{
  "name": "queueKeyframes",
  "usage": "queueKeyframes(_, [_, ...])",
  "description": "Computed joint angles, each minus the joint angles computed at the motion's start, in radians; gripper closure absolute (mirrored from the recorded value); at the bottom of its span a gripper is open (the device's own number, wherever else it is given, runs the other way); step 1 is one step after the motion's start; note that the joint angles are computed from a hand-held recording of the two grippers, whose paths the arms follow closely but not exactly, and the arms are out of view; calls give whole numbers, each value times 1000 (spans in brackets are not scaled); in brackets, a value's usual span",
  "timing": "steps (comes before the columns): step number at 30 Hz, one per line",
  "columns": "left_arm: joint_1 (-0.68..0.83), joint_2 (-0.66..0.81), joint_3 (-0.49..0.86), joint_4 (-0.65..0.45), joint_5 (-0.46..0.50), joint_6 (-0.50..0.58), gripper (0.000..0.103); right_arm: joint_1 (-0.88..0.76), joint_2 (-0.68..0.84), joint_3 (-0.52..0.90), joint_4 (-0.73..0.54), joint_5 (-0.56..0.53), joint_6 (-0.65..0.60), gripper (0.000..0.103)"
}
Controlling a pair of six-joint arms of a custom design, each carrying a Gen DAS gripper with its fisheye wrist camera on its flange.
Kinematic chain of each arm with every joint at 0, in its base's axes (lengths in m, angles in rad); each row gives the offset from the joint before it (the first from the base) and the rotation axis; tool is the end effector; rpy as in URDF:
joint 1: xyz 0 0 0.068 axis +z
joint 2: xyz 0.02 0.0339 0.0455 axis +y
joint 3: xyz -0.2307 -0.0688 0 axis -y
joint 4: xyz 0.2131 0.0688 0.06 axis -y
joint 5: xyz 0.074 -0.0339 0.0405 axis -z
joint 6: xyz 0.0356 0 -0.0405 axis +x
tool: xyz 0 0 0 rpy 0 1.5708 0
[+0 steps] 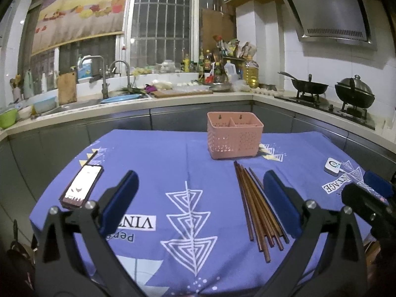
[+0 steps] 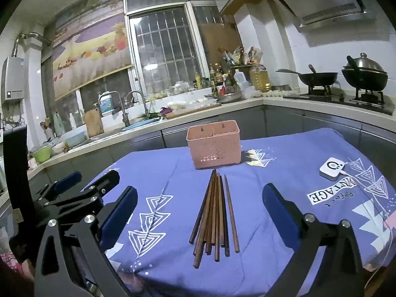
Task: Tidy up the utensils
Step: 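Close the right tool on one chopstick while the left tool grasps another chopstick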
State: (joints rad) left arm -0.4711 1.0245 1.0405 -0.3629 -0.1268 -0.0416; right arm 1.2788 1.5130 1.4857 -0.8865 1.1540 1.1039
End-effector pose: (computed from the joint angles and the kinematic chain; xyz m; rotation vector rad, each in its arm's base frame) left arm 0.1937 -0.0936 0.3369 0.3254 1.8934 -0.2237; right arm 0.1104 0.2543 0.3280 0.2479 1.8833 0.1400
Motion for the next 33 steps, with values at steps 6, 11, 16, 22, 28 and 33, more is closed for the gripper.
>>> queueKeyframes(6, [14,21,21,0,30,-3,6,-11,25,34,-35,-15,-3,16])
queueKeyframes(11, [2,96,66,22,41,22,6,-89,-10,-29,68,-130,-99,67])
queueKeyframes(16, [33,250,177,-5,109,35,15,-217,-33,-92,123,-264,-171,87])
queueKeyframes(22, [54,651,550,-328,284,73,56,-434,10,-171,177,-603,-271,87])
queueKeyframes(28, [4,826,676,-420,287,90,61,-480,62,-211,203,-687,-280,87])
queueKeyframes(33, [-20,879,717,-439,271,88,61,-495,60,-253,249,-736,-286,87])
